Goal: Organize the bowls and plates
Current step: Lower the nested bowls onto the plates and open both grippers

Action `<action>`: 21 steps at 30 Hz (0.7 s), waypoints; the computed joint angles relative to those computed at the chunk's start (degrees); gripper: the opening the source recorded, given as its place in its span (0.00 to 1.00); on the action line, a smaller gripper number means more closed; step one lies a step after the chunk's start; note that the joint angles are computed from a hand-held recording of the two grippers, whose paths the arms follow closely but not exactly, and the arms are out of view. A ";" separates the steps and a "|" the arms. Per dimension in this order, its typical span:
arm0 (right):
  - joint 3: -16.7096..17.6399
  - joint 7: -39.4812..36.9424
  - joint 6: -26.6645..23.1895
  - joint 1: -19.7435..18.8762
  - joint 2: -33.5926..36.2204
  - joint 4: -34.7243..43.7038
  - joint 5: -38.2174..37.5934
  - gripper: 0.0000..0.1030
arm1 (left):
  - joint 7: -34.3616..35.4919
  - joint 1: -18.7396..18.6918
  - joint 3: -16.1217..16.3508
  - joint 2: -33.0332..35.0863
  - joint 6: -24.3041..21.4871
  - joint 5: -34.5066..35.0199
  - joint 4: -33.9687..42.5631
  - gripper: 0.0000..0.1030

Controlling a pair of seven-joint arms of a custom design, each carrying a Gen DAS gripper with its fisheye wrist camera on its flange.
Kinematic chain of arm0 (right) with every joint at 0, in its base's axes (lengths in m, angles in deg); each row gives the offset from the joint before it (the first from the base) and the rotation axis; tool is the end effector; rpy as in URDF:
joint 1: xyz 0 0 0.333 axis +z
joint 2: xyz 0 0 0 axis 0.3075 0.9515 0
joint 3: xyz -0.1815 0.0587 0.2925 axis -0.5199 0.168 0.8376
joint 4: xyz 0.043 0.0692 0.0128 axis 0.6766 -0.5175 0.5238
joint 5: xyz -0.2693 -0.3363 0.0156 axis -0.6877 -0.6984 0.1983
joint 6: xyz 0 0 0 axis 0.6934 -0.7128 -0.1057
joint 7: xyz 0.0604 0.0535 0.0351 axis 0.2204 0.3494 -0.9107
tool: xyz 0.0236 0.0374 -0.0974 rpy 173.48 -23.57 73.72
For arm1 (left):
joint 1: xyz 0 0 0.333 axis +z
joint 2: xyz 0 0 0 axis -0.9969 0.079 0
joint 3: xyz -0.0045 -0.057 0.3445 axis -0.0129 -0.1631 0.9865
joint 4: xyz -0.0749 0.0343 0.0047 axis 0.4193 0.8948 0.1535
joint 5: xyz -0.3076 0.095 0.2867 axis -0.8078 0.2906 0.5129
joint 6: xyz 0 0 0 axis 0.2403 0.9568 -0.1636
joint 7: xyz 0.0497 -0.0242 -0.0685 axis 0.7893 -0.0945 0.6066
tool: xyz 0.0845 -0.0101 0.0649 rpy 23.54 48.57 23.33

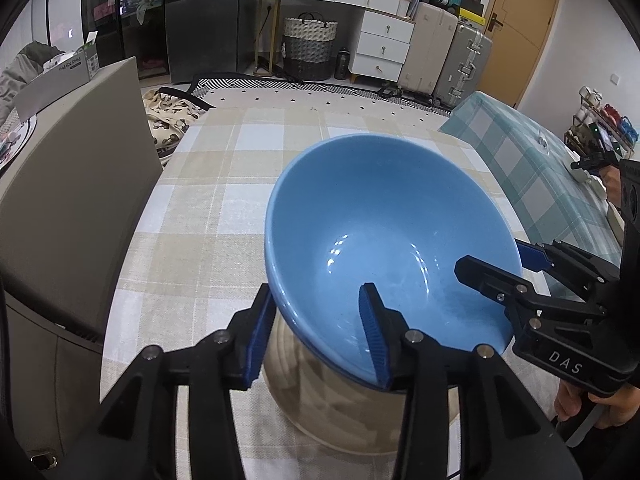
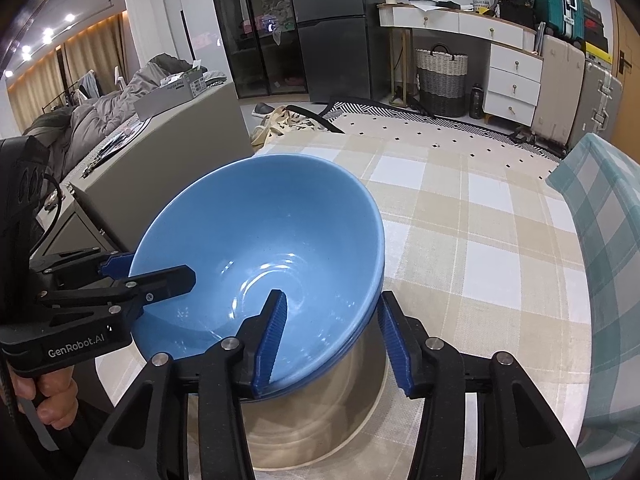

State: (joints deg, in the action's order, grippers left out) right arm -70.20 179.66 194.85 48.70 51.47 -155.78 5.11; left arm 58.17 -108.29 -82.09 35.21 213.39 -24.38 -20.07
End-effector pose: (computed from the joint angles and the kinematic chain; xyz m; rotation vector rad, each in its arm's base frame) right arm 0.6227 0.4131 0.5416 -1.6719 1.8849 -0.5920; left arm 0.6626 -0.4244 0.5321 -1.4145 2.4401 -0.9198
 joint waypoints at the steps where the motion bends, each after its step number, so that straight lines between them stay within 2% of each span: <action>1: 0.07 -0.20 0.26 -0.11 -0.04 -0.10 0.22 0.49 | 0.10 0.01 -0.06 -0.04 -0.02 -0.06 -0.06 0.44; 4: 0.20 -0.65 0.87 -0.22 -0.17 -0.39 0.52 0.52 | 0.90 0.26 -0.51 -0.09 -0.21 -0.73 -0.10 0.51; 8: 0.26 -1.31 1.40 -0.29 -0.31 -0.69 0.77 0.55 | 1.32 0.17 -0.47 -0.27 -0.08 -0.78 -0.37 0.53; 10: 0.28 -1.45 2.59 -0.44 -0.58 -1.21 0.82 0.64 | 1.98 0.38 -0.74 -0.29 0.03 -1.27 -0.43 0.56; 11: 0.30 -1.69 3.70 -0.53 -0.77 -1.57 0.70 0.67 | 2.17 0.38 -0.74 -0.43 0.32 -1.33 -0.68 0.62; 13: 0.32 -2.18 4.51 -0.45 -0.84 -1.62 0.41 0.79 | 2.62 0.54 -0.81 -0.92 1.54 -1.64 -1.57 0.68; 19: -0.44 -1.01 5.61 0.68 -1.21 -1.66 -3.06 0.93 | 1.66 0.47 0.18 -2.80 5.39 -0.84 -4.48 0.92; 21: -0.87 0.54 6.43 1.11 -1.76 -2.22 -5.15 0.97 | 2.98 1.44 -0.53 -3.79 7.89 -1.91 -6.28 1.00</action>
State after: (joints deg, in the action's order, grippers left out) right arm -71.07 180.20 201.29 49.81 49.71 -158.00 -0.04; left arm 61.14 -106.85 -82.62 31.42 221.28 -26.29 -26.35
